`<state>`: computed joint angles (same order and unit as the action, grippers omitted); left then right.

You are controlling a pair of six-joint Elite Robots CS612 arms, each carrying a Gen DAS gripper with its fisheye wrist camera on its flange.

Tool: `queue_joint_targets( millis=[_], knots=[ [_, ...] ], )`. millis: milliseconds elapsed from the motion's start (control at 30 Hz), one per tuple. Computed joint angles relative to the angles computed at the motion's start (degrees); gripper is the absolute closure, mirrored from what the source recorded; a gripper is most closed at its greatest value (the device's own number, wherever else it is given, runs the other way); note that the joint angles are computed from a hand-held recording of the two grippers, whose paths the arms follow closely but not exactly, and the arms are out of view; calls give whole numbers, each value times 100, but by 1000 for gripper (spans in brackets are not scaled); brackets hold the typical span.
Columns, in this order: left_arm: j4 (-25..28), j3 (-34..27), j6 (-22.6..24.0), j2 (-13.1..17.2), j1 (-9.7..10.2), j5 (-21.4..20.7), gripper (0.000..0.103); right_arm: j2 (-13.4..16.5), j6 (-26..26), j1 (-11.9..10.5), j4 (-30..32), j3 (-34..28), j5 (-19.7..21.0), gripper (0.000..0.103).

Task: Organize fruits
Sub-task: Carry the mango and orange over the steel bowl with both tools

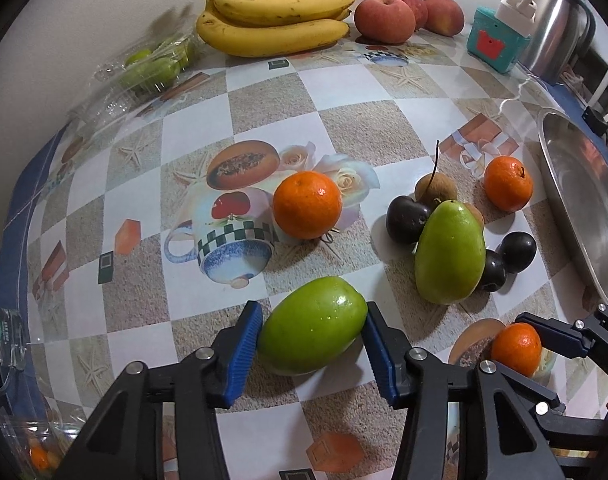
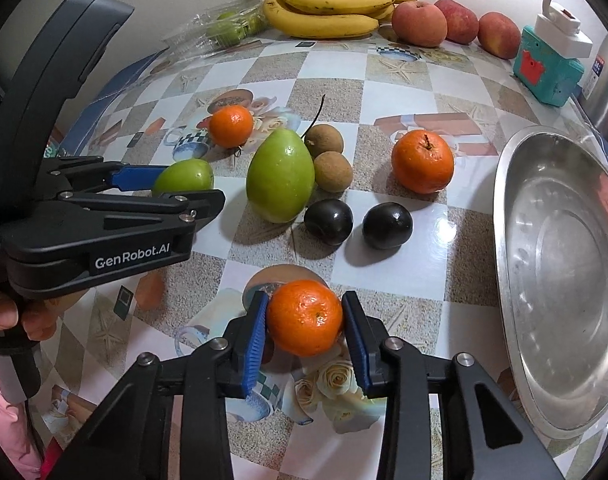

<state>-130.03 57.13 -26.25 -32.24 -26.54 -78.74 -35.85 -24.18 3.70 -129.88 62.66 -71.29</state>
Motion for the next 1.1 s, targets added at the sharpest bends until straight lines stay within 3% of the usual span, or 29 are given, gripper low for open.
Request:
queue_joint_targets(
  millis=[333, 767, 1100],
  knots=[
    [-86, 152, -157, -102, -3, -101, 50, -47, 31, -17, 5, 53, 89, 65],
    [-289, 660, -788, -464, -45, -202, 50, -263, 310, -97, -205, 298, 297, 65],
    [-351, 802, -1267, -770, -78, -76, 50, -484, 853, -165, -563, 476, 280, 65]
  ],
)
